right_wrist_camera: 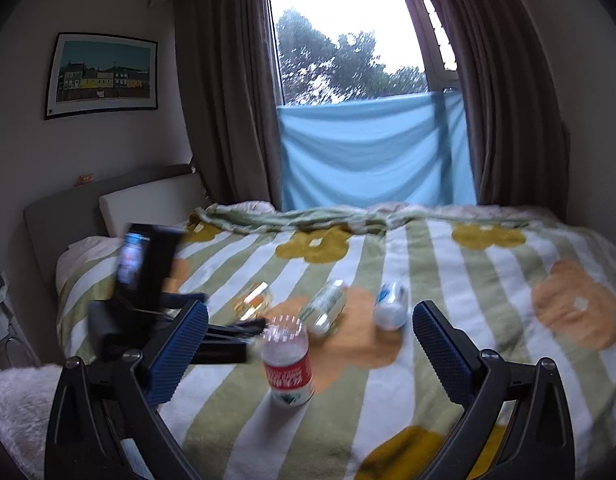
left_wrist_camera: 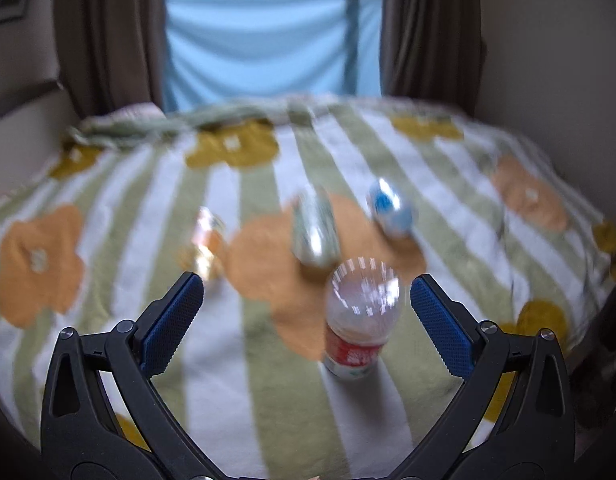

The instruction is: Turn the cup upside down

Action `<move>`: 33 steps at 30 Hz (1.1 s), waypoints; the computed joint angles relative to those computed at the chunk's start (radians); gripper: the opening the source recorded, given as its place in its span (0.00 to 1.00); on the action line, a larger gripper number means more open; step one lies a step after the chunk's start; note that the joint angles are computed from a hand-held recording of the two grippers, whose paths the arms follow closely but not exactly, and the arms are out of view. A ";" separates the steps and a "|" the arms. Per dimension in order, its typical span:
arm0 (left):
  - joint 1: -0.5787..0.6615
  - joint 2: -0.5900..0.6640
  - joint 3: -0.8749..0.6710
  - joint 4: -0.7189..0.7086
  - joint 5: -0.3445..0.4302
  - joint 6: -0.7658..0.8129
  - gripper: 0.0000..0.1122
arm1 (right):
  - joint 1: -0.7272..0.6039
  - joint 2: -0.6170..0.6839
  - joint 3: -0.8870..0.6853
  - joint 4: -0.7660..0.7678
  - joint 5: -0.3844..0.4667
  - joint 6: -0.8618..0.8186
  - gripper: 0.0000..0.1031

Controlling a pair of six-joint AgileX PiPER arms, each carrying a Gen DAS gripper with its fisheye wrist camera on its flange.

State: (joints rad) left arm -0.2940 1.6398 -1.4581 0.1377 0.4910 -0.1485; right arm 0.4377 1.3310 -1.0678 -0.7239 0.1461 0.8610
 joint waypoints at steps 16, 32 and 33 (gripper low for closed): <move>0.043 -0.366 0.119 0.183 -0.016 -0.167 0.92 | 0.222 0.038 -0.266 -0.387 0.525 0.343 0.99; 0.053 -0.380 0.135 0.160 -0.024 -0.156 0.92 | 0.262 0.085 -0.320 -0.413 0.620 0.347 0.99; 0.052 -0.377 0.131 0.164 -0.022 -0.162 0.92 | 0.260 0.088 -0.324 -0.411 0.621 0.343 0.99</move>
